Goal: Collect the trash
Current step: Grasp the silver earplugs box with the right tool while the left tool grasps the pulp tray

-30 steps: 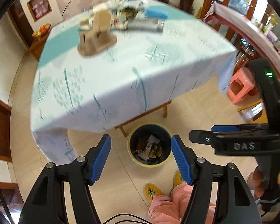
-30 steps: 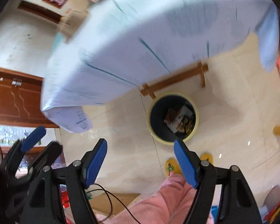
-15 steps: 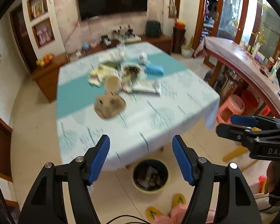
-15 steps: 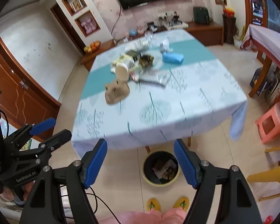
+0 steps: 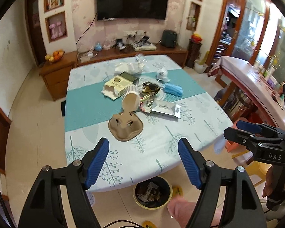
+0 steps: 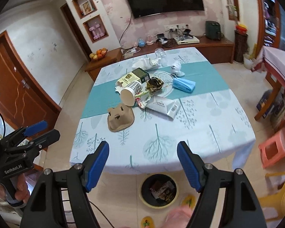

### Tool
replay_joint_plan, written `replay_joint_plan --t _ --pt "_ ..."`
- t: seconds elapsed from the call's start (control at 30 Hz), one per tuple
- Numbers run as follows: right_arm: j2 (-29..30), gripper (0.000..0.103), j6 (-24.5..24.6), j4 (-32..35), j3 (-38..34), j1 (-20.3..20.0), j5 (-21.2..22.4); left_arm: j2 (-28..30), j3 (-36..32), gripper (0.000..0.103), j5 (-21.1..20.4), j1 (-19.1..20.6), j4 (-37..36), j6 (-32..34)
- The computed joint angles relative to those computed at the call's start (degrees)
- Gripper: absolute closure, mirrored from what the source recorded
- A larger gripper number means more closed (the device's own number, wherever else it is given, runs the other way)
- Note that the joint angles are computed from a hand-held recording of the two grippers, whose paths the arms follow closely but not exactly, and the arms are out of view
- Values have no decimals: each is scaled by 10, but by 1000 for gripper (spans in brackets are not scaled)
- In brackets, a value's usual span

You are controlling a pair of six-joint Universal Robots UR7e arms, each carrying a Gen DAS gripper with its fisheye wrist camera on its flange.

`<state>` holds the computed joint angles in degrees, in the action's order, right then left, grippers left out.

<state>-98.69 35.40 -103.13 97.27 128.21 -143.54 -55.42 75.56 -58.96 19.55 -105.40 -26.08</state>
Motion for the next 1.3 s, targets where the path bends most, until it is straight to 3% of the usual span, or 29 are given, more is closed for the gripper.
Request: replay_joint_plan --t 0.2,0.43,0.6,0.83,1.03,1.13,1.2,1.3 --pt "20 29 -184 -76 -21 -115 90 75 -63 29 -4 41 37 -69" --pt "73 29 -335 -33 -86 -228 158 185 -179 29 -28 92 120 -173" --pt "111 29 -413 -13 -114 -281 185 247 -248 29 -30 119 167 -244" --pt "149 29 -469 14 -141 -310 204 300 -315 29 -13 136 224 -302" --pt "154 29 -507 26 -140 -318 209 312 -324 29 -10 145 239 -326" --pt "156 30 -504 35 -143 -323 216 319 -328 29 -10 148 241 -330" --pt "155 34 -496 40 -149 -329 229 321 -327 41 -6 148 244 -330" --pt "153 36 -492 44 -153 -333 238 320 -321 41 1 145 238 -334"
